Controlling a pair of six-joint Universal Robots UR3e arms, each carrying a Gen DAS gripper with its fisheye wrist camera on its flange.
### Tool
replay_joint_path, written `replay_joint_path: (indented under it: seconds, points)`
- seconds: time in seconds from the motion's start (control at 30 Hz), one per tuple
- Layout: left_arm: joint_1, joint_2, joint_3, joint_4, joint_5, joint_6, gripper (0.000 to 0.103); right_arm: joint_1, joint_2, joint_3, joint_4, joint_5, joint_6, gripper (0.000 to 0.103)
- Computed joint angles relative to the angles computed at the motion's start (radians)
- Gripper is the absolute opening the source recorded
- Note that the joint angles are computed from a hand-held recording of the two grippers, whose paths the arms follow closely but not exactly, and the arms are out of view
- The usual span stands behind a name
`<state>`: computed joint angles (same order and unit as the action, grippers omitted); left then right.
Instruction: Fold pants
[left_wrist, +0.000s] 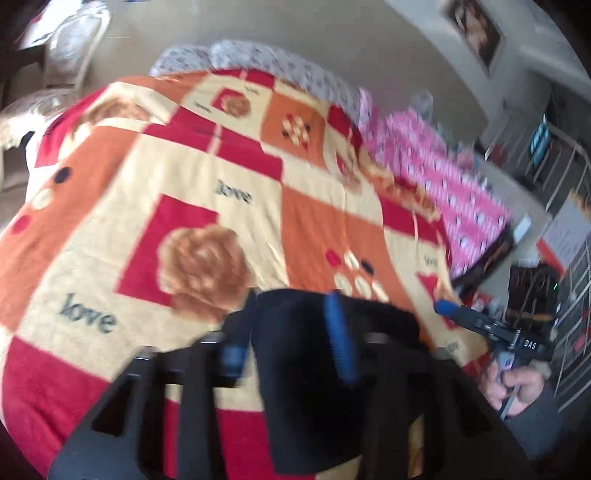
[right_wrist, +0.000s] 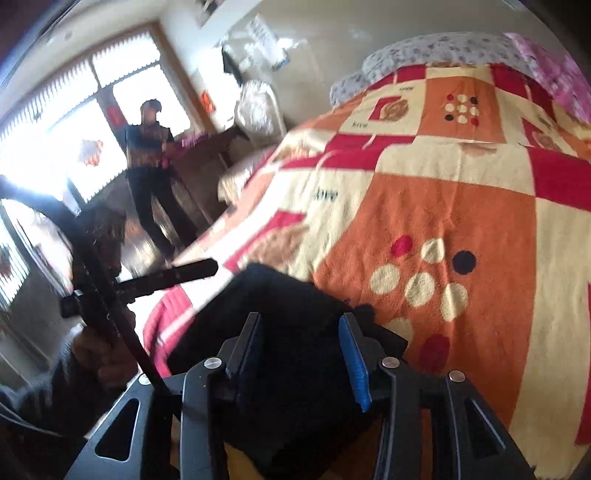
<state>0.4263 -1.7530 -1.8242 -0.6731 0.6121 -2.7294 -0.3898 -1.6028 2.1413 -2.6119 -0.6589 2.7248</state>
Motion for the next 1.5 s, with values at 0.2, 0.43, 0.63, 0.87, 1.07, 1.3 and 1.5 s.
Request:
replay_joint_path:
  seconds: [0.2,0.43,0.63,0.87,1.07,1.3,1.5]
  points:
    - [0.028,-0.075,0.119,-0.438,-0.037,0.167,0.076,-0.229,-0.178,0.155,0.365,0.149,-0.077,0.079]
    - [-0.038,-0.147,0.136,-0.508,-0.02,0.185,0.076,-0.243,-0.043,0.166,0.42,0.187,-0.037,0.075]
    - [-0.05,-0.184,0.222,-0.613,-0.026,0.188,0.077,-0.079,0.062,0.01,0.4,0.062,-0.017,0.076]
    - [-0.07,-0.188,0.215,-0.562,-0.021,0.161,0.074,-0.102,0.09,0.071,0.26,0.086,0.074,0.055]
    - [-0.097,-0.131,0.152,-0.396,0.067,0.067,0.034,-0.12,-0.015,0.141,0.261,0.09,-0.035,0.031]
    - [-0.246,-0.282,0.458,-0.357,0.085,-0.057,0.034,-0.147,-0.032,-0.05,0.361,0.052,-0.046,0.029]
    - [-0.382,-0.518,0.791,-0.334,0.181,-0.167,0.034,-0.199,0.172,-0.295,0.452,0.026,-0.063,0.029]
